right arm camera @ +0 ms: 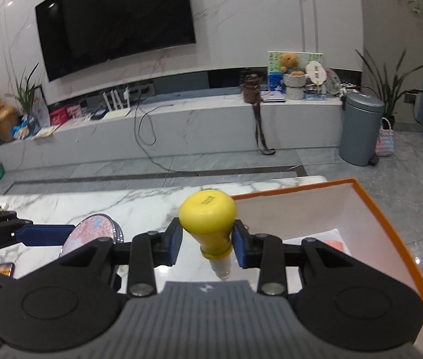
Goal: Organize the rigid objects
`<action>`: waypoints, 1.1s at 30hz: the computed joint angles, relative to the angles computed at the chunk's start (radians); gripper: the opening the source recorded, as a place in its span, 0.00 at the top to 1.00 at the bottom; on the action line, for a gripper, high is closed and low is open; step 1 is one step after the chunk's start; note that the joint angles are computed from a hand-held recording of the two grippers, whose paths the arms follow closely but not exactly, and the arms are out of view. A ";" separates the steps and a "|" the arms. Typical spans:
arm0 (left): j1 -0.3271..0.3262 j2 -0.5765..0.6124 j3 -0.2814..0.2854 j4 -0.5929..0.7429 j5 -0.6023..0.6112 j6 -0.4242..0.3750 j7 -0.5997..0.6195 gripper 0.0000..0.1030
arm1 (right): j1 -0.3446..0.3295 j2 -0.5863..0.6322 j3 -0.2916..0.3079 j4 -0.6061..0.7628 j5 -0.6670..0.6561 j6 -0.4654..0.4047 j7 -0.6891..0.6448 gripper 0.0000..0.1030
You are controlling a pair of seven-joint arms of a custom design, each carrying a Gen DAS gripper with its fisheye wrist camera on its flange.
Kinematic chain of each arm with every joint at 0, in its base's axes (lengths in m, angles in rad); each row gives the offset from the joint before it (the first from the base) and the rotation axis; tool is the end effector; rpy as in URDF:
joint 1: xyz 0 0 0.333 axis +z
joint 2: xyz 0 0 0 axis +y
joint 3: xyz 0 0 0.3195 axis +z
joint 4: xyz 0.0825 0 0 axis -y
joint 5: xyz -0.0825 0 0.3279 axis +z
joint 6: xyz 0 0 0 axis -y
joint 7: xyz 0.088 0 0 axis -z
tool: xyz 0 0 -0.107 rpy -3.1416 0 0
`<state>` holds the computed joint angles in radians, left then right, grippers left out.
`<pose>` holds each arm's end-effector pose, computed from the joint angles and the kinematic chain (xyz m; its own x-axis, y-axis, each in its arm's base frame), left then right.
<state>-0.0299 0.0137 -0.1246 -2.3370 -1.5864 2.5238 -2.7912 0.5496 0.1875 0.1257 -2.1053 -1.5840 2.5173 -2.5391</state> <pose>0.4720 -0.0635 0.3822 -0.7310 -0.6661 0.1483 -0.4752 0.3409 -0.8111 0.4212 0.3456 0.3863 -0.1509 -0.9816 -0.1172 -0.5256 0.1801 -0.8315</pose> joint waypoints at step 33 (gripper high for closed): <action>-0.201 0.175 -0.117 0.142 -0.085 0.265 -0.042 0.19 | -0.156 -0.174 -0.009 -0.303 0.144 0.060 0.220 0.66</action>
<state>-0.2312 0.1889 -0.2418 -2.1953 -1.6718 2.7888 -2.8334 0.3935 0.0140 0.1168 -2.4087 -1.4398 2.5778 -2.3187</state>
